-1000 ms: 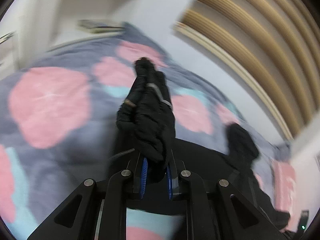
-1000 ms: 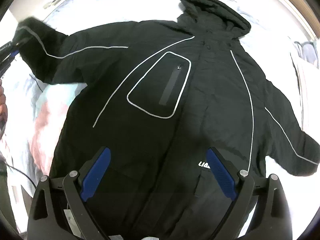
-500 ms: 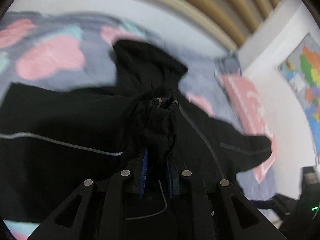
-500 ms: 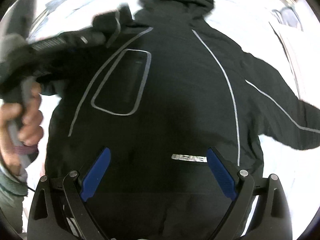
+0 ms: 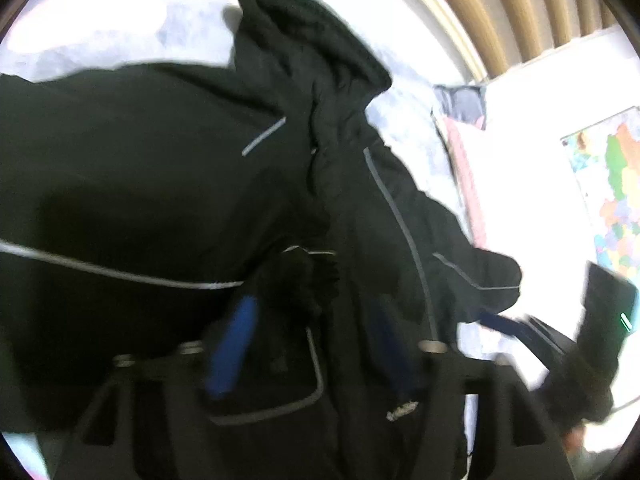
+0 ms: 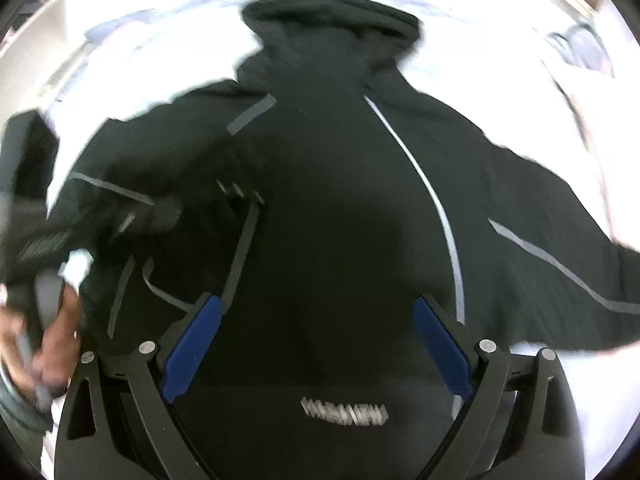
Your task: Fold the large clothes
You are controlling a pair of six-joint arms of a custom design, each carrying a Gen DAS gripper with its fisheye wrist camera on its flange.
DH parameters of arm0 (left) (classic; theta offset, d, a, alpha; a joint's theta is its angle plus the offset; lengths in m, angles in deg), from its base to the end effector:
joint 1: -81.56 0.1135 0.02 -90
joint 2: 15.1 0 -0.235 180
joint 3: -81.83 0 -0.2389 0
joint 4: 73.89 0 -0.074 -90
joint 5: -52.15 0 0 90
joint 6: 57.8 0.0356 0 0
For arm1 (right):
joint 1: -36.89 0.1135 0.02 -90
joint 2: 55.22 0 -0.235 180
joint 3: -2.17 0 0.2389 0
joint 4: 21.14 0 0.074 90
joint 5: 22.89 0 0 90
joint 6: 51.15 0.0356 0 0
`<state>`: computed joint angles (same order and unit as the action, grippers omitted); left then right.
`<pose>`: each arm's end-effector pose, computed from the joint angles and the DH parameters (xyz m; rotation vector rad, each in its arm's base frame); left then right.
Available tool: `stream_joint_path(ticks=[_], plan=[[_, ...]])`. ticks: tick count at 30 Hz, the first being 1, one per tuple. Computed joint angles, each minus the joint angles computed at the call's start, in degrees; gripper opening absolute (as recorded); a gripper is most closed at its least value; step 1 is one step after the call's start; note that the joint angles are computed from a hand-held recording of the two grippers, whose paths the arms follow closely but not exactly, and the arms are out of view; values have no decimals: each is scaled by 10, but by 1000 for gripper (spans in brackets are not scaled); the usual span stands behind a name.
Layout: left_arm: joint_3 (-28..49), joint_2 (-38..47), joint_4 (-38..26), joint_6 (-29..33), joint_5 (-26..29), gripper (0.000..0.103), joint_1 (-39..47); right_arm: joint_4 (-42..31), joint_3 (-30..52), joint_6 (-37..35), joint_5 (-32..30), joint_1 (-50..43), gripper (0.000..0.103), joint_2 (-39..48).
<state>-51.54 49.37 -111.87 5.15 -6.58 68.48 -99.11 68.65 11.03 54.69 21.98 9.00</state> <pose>0.1953 -0.0643 0.1660 -0.0943 2.6126 -0.9595 0.1792 -0.0398 0.2291 -0.3562 2.8049 0.1574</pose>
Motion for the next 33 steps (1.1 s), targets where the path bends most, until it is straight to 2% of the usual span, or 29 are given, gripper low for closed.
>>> stream_joint_path(ticks=[4, 6, 8, 10, 11, 13, 14, 16, 18, 21, 25, 29, 31, 33], plan=[[0, -103, -88, 15, 7, 74, 41, 42, 33, 46, -71, 44, 94, 118], [-2, -154, -136, 30, 37, 74, 88, 57, 40, 81, -89, 68, 92, 166], [10, -193, -191, 60, 51, 74, 142, 87, 36, 110, -99, 88, 91, 205], [25, -207, -243, 117, 61, 74, 205, 122, 29, 150, -96, 109, 86, 237], [35, -210, -270, 144, 56, 74, 233, 139, 29, 167, -97, 115, 82, 259], [42, -203, -286, 171, 53, 74, 266, 148, 43, 189, -129, 119, 49, 317], [46, -200, -295, 183, 53, 74, 284, 147, 51, 195, -150, 119, 40, 341], [49, -201, -301, 191, 45, 74, 306, 153, 41, 198, -153, 122, 33, 323], [61, -206, -316, 207, 39, 74, 329, 146, 26, 182, -123, 125, 30, 252], [88, -205, -307, 201, -2, 74, 308, 85, 48, 132, -107, 72, 28, 163], [107, -173, -263, 170, -50, 74, 234, 13, 136, 27, -82, -62, 28, 127], [77, -101, -155, 112, -104, 74, 108, 43, 166, -58, -27, -183, 28, 138], [62, -21, -87, 84, -137, 74, 42, 53, 179, -80, -15, -230, 28, 189], [59, 65, -34, 62, -163, 74, 0, 90, 155, -89, 15, -250, 28, 231]])
